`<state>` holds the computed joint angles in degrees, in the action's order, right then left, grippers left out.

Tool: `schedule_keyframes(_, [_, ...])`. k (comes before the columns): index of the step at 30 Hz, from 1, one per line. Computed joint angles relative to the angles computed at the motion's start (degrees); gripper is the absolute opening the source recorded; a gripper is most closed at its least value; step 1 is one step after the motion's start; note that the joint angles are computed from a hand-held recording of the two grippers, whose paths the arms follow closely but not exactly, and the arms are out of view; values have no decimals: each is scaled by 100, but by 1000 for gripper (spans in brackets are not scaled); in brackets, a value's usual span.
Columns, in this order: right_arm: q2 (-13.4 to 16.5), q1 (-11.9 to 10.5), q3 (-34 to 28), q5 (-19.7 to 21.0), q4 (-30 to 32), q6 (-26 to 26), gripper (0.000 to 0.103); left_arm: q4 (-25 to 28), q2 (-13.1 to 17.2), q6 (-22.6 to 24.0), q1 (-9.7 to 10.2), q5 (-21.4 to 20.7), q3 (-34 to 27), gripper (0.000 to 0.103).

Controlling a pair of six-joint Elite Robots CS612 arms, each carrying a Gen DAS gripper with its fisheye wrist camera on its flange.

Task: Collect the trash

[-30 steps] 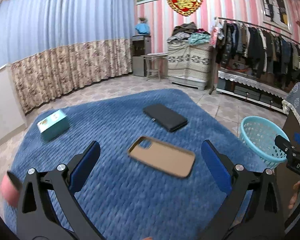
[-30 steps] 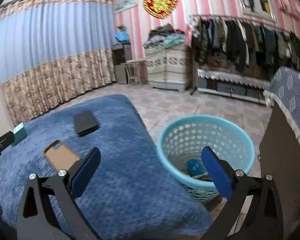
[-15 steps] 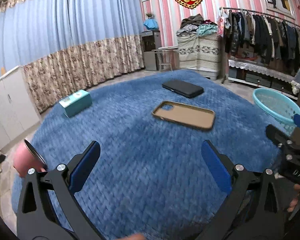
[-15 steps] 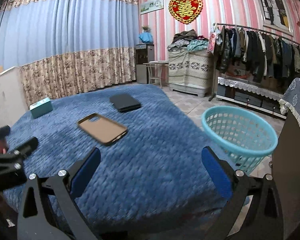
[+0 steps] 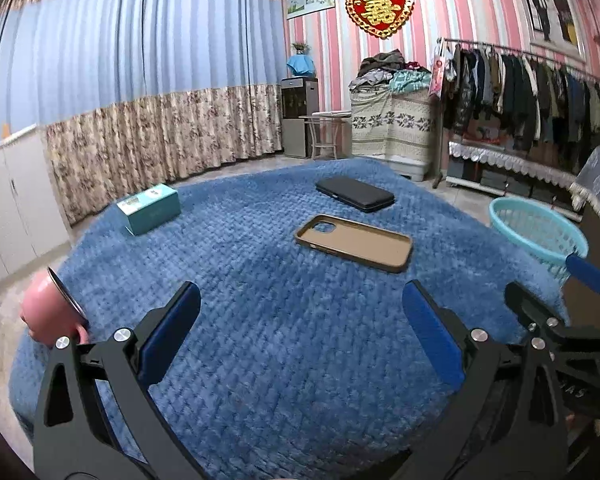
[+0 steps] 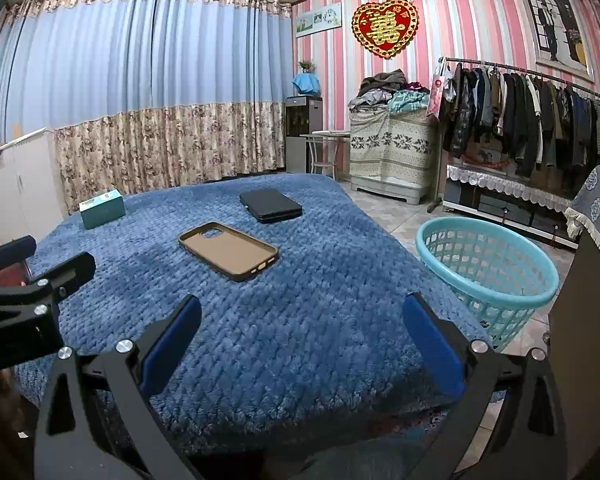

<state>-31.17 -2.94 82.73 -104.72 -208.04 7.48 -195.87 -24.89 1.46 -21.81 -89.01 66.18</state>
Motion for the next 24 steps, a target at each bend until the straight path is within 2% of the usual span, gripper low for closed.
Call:
schedule_keyframes(5, [13, 8, -27, 4, -21, 20, 98, -129, 8, -20, -20, 138, 28, 98])
schedule_keyframes(14, [12, 6, -50, 12, 24, -117, 98, -74, 49, -48, -22, 192, -13, 98])
schedule_keyframes(24, [39, 17, -79, 23, 14, -218, 98, -257, 94, -97, -11, 252, -15, 98])
